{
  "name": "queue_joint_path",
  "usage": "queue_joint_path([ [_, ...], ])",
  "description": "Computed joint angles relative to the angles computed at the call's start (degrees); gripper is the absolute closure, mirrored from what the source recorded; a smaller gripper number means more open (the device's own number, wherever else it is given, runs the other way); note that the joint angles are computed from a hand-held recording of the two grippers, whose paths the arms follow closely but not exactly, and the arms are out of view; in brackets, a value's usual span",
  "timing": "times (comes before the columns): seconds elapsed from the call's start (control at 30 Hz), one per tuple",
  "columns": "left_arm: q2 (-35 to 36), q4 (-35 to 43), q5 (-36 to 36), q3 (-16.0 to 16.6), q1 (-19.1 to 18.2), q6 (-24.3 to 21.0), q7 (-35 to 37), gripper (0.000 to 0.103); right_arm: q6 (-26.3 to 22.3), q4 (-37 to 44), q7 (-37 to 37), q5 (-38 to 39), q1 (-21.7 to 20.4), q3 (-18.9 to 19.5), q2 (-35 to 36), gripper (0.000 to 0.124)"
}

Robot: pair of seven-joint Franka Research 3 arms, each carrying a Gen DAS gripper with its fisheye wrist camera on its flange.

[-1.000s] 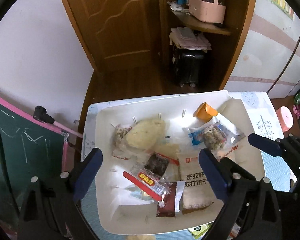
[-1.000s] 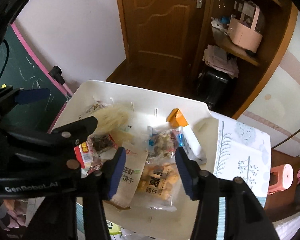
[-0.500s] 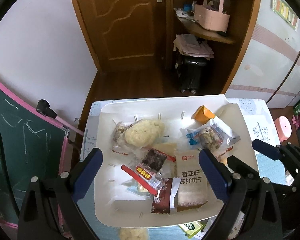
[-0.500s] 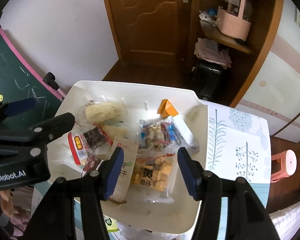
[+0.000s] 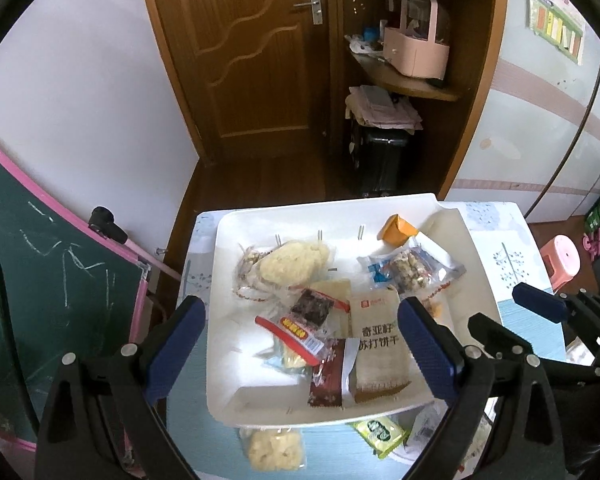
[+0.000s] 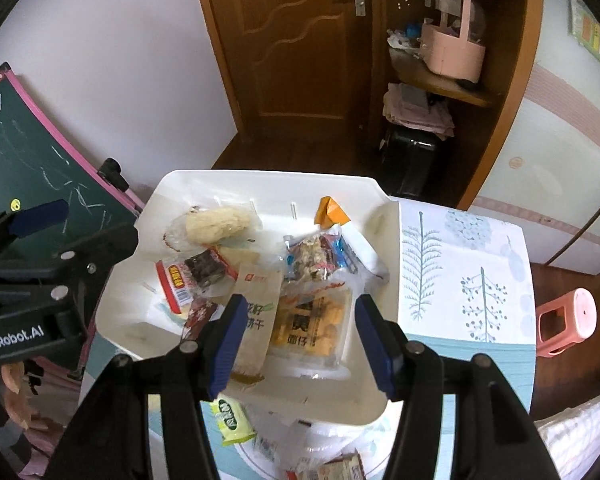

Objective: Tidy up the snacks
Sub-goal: 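Withdraw both tools from the tray toward the white bag and cream pack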

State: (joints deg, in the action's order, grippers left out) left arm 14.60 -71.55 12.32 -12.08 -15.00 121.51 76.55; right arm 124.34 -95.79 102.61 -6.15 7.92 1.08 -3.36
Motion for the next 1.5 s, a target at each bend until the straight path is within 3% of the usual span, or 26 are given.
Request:
queue_joint_path([
  [0.47, -13.6, -15.2, -6.8, -0.5, 2.4, 6.9, 3.8, 0.006, 2.3, -9.6, 4.1, 0.2, -0.6, 2.6, -12.0, 0.068],
  [0.93, -24.1, -27.4, -14.2, 0.3, 0.7, 10.1, 11.8, 0.006, 5.3, -22.2, 9.0, 2.0, -3.7, 5.2, -26.1, 0.06],
  [1.2, -25.6, -32.6, -15.2, 0.2, -1.1, 9.1, 14.8, 0.006, 2.7, -30.6, 11.6, 2.0, -6.9, 5.9, -32.8, 0.058],
  [1.5, -21.2, -33.5, -17.8, -1.1, -2.6, 7.7, 14.3, 0.006, 2.2, -37.9, 14.4, 4.6, -7.9, 5.3, -34.5, 0.058],
])
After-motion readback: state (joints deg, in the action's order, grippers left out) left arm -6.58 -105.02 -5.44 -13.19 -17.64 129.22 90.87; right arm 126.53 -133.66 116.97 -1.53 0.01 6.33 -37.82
